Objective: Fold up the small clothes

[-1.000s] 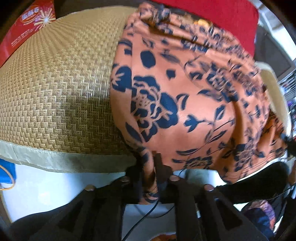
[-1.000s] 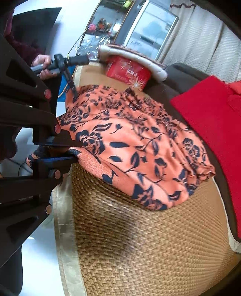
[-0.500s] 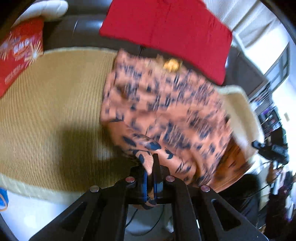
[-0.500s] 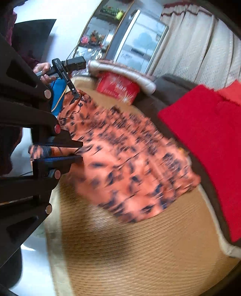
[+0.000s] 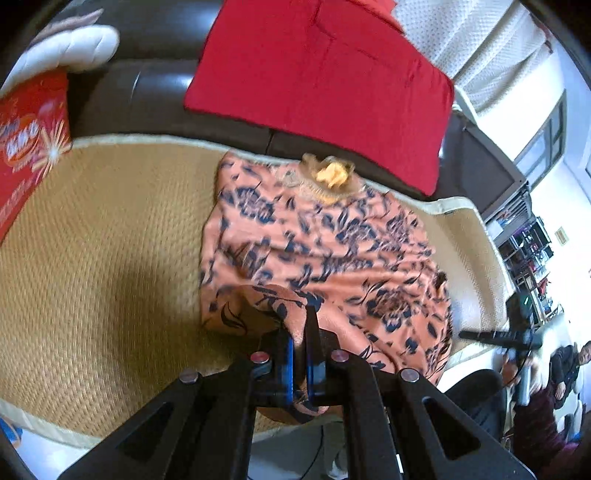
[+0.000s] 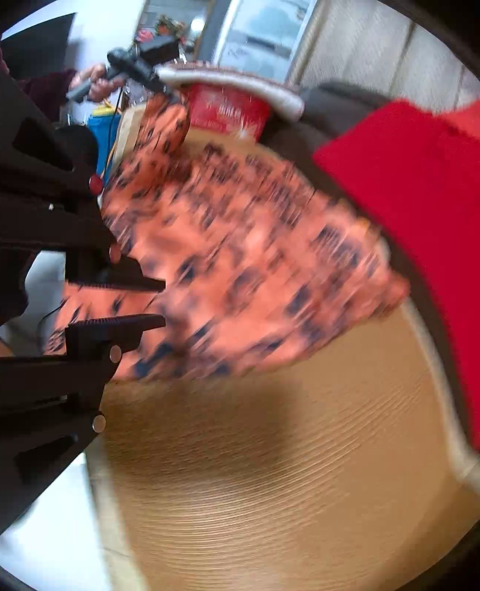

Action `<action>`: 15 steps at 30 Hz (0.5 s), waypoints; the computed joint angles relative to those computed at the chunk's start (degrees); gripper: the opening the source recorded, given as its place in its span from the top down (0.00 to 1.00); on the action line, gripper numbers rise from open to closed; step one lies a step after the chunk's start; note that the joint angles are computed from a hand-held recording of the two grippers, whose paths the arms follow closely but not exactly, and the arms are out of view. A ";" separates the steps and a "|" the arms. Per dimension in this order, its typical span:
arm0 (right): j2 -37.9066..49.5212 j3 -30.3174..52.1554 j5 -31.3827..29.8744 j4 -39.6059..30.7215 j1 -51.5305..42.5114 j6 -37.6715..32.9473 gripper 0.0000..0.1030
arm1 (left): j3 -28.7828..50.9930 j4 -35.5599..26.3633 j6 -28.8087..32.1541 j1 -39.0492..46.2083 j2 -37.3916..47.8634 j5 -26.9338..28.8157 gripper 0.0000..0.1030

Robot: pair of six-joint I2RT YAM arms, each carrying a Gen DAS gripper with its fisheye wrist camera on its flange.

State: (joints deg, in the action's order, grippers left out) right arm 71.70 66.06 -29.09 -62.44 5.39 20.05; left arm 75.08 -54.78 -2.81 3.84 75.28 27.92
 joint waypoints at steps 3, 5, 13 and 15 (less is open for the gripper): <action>-4.90 -12.61 1.38 3.14 -0.54 3.32 0.28 | -2.65 -0.28 0.25 1.53 -1.55 0.83 0.95; -7.14 -18.23 1.55 6.57 -0.94 5.99 0.28 | -3.51 -0.89 0.62 1.84 -2.77 0.65 0.95; -2.84 -24.90 2.78 20.38 7.97 10.77 0.33 | -4.29 -1.95 -0.95 0.14 -5.87 -1.34 0.95; -2.65 -24.00 1.57 19.09 9.61 9.43 0.91 | -4.13 -2.51 -1.16 0.21 -6.18 -1.66 0.95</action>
State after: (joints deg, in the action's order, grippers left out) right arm 69.06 42.06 -27.53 -43.35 14.99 29.48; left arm 70.94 -57.28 -3.98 4.05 69.10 26.27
